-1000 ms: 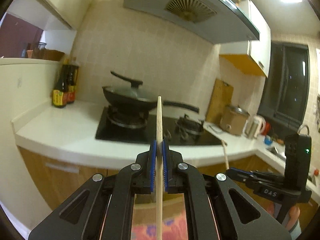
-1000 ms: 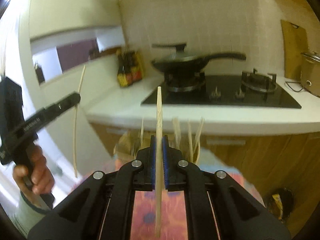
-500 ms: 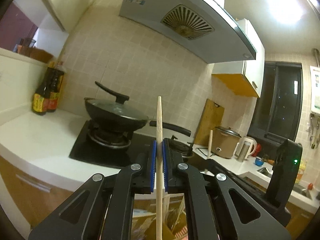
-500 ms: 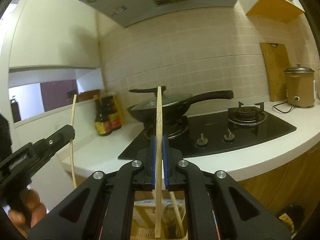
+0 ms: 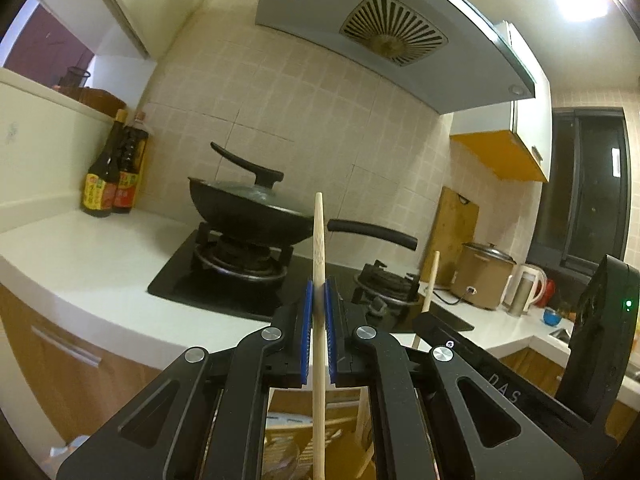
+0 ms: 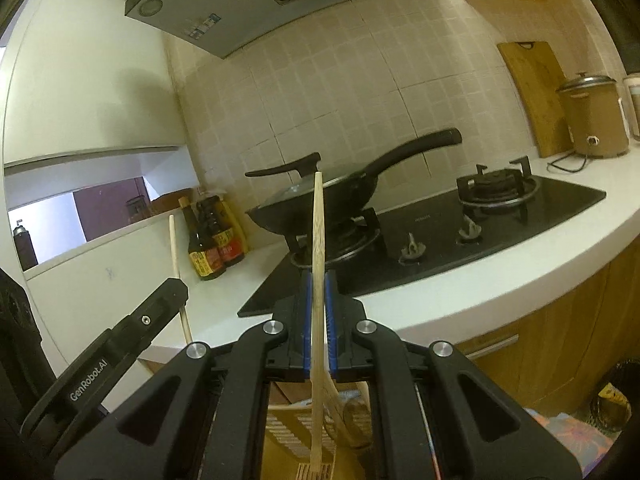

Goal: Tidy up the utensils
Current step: 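Open both tools to drop the chopsticks and pull back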

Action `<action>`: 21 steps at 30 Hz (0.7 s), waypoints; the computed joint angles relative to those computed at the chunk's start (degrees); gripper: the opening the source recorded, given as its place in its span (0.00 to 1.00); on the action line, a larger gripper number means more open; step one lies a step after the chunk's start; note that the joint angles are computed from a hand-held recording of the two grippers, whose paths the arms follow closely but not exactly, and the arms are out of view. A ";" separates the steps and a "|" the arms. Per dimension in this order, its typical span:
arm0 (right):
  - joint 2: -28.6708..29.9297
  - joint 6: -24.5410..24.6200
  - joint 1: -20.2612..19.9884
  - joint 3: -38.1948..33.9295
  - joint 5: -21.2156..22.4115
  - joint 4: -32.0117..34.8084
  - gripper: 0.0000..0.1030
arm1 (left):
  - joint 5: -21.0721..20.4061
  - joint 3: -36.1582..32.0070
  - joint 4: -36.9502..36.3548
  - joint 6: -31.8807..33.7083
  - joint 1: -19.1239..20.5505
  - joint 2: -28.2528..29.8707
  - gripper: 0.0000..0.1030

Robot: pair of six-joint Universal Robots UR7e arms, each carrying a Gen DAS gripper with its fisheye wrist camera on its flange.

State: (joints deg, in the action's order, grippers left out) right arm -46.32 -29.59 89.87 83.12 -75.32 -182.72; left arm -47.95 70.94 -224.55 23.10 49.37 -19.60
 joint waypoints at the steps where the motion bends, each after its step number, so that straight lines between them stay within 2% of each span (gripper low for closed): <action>1: -0.31 -0.34 -0.08 0.31 -0.10 0.45 0.04 | 0.01 0.68 0.09 -0.47 0.01 -0.29 0.04; 4: -1.97 -1.29 -0.53 1.73 0.38 3.13 0.07 | -0.17 3.95 1.29 -3.53 0.02 -1.99 0.08; 7: -3.63 -1.42 -0.93 2.98 0.78 5.70 0.13 | 0.63 6.98 1.71 -5.28 -0.38 -3.62 0.09; 8: -4.50 -1.61 -1.13 3.44 1.19 7.35 0.19 | 0.59 7.88 1.95 -5.95 -0.49 -4.16 0.11; 9: -5.11 -1.76 -1.24 3.81 1.41 8.45 0.27 | 0.56 9.52 1.98 -7.21 -0.75 -5.12 0.21; 10: -5.84 -1.72 -1.38 4.33 1.56 9.24 0.32 | 0.43 11.23 1.38 -8.26 -1.10 -6.02 0.39; 11: -6.76 -1.64 -1.60 5.10 1.99 9.88 0.49 | 0.62 12.31 0.73 -8.79 -1.46 -6.50 0.48; 12: -7.74 -1.54 -1.86 6.11 2.46 9.98 0.57 | 1.17 13.95 -0.47 -9.27 -2.10 -7.20 0.58; 15: -10.78 -2.91 -2.37 9.44 2.99 10.68 0.57 | 2.38 18.55 -1.59 -10.05 -3.87 -9.36 0.59; 20: -15.68 -6.33 -2.84 15.28 1.61 12.10 0.57 | 6.11 24.91 -5.16 -9.61 -7.28 -11.15 0.71; 21: -16.66 -7.43 -2.97 16.73 1.22 11.87 0.61 | 7.20 26.32 -6.09 -9.36 -8.17 -11.28 0.73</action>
